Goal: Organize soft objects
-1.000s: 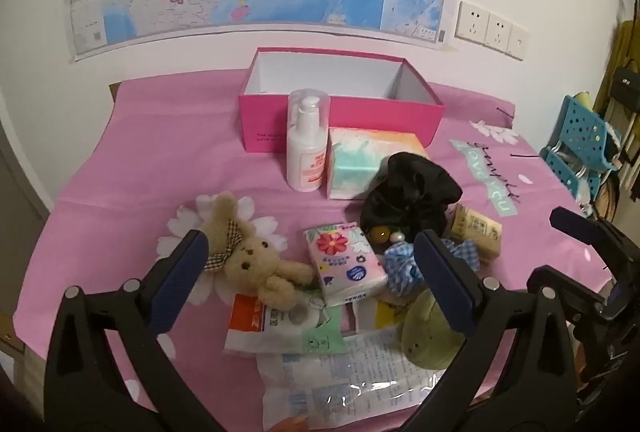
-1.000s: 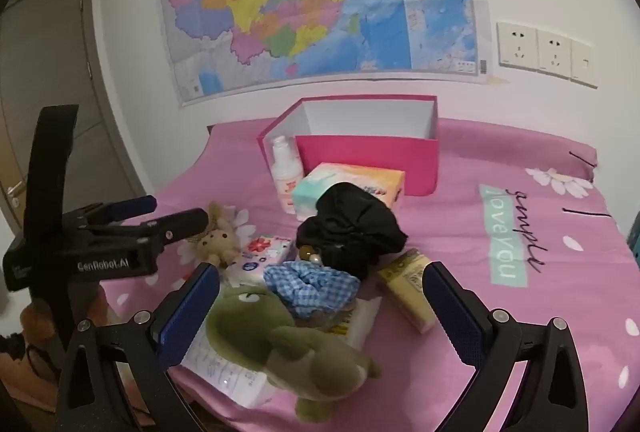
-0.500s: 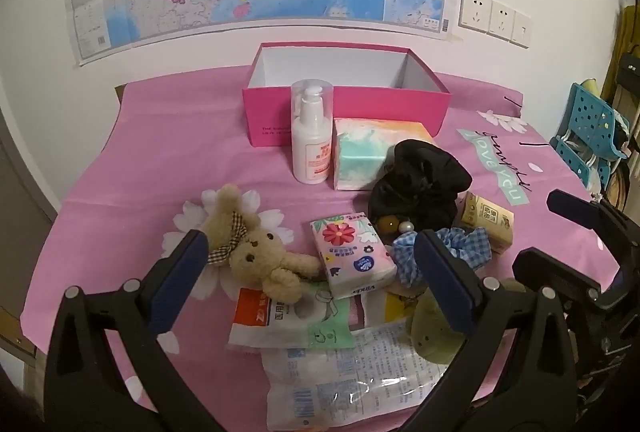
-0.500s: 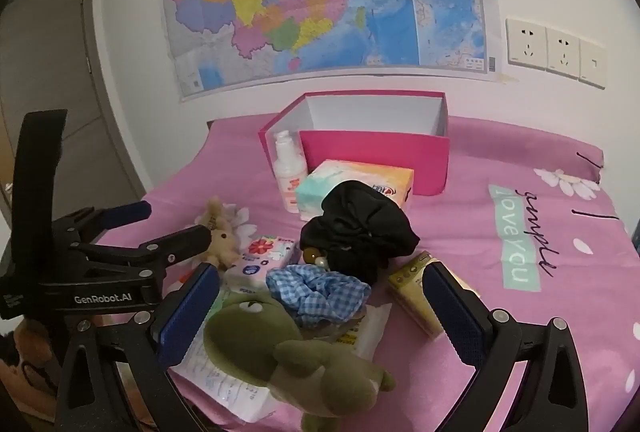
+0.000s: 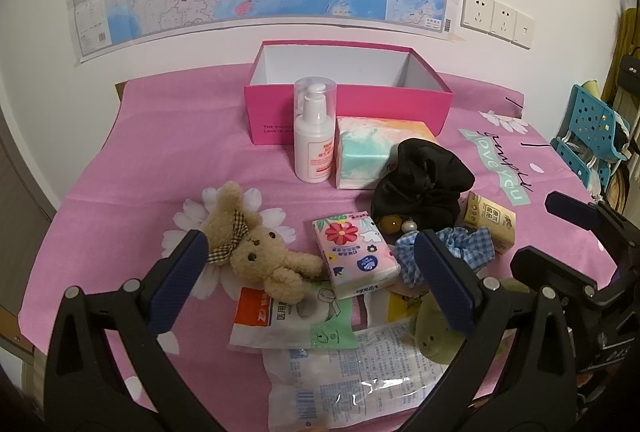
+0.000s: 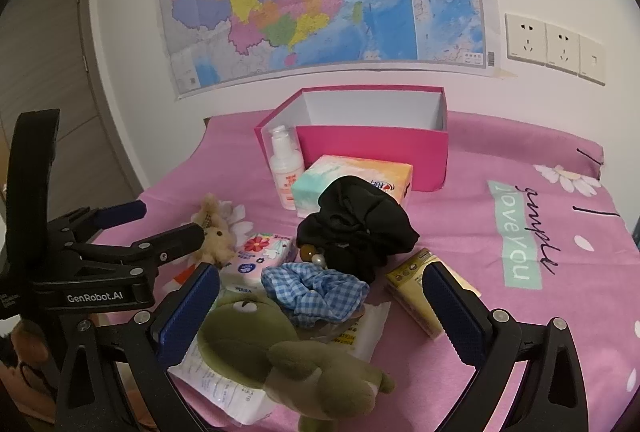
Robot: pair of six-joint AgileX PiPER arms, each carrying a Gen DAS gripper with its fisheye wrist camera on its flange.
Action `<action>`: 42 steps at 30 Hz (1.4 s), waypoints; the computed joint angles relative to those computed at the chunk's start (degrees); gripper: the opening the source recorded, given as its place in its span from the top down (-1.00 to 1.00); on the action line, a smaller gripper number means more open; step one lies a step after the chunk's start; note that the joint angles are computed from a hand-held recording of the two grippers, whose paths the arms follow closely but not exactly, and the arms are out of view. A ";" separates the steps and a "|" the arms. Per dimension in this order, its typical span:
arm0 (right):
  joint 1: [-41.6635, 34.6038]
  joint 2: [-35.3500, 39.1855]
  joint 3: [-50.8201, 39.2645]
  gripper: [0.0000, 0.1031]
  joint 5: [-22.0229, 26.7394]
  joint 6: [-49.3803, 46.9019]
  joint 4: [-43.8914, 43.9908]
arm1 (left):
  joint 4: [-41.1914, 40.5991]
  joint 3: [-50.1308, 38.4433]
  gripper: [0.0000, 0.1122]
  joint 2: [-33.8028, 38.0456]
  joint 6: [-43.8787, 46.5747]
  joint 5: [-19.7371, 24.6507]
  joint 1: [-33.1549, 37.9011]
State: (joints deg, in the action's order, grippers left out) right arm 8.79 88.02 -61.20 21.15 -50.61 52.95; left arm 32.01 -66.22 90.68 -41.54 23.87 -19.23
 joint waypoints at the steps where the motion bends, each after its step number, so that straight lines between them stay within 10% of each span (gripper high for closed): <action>1: -0.02 0.03 -0.06 -0.99 0.05 0.06 -0.04 | 0.18 -0.09 -0.82 0.05 -0.23 0.13 -0.13; 42: -1.87 -1.56 3.18 -0.99 5.52 -4.32 0.28 | -7.08 1.23 -0.82 0.06 8.18 -1.77 -0.09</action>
State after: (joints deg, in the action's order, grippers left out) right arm 6.92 86.45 -58.02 26.67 -54.93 53.23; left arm 24.93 -64.99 90.74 -33.36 22.10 -19.32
